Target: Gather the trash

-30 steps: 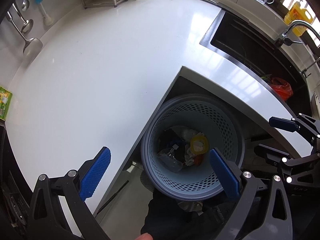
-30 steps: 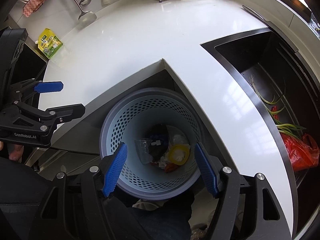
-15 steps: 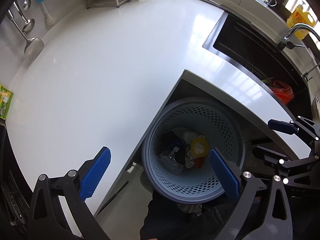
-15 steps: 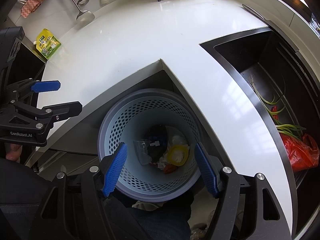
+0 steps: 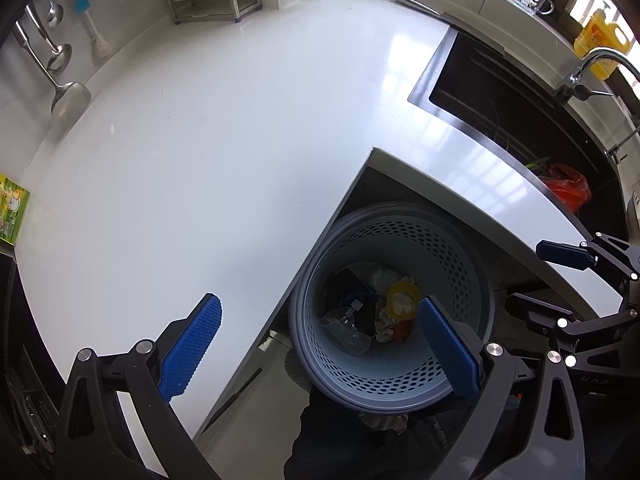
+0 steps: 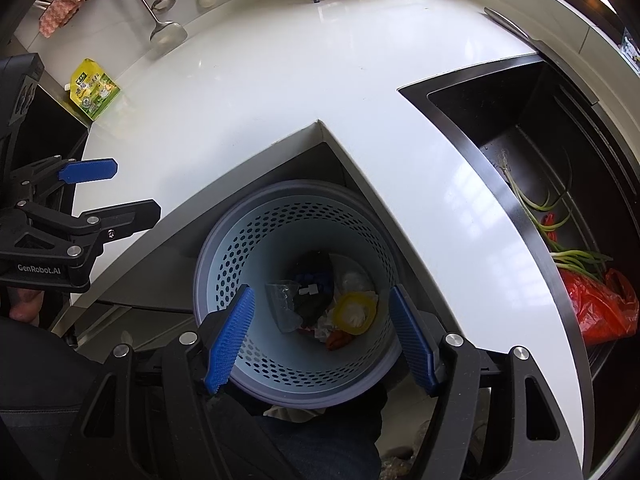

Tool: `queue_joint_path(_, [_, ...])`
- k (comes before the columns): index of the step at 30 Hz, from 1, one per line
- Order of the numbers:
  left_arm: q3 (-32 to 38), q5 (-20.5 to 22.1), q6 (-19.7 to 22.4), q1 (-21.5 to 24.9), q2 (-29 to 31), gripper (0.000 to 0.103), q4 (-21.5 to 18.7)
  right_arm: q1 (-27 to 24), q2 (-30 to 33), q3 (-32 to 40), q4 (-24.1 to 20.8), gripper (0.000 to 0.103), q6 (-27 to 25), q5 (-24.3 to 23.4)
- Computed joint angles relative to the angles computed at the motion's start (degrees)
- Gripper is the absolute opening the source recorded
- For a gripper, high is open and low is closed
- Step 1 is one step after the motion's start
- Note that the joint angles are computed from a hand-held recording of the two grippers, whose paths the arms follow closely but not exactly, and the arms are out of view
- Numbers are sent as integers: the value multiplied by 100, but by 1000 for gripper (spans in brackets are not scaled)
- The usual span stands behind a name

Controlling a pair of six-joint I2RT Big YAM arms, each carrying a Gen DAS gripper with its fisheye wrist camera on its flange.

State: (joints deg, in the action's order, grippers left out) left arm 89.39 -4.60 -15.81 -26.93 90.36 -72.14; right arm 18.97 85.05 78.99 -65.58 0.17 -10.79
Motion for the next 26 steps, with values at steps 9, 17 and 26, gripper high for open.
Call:
queue_joint_path(9, [73,71,54,7,48,97,-17,3,15,17,-1,67,4,-2])
queue_joint_path(17, [75,96,56,33,55,97,-18,3,133,148,-50,67,-48,-24])
queue_joint_path(26, [138,169,92,33,115,83,-113,13,147,149,-24,67,-25,-25])
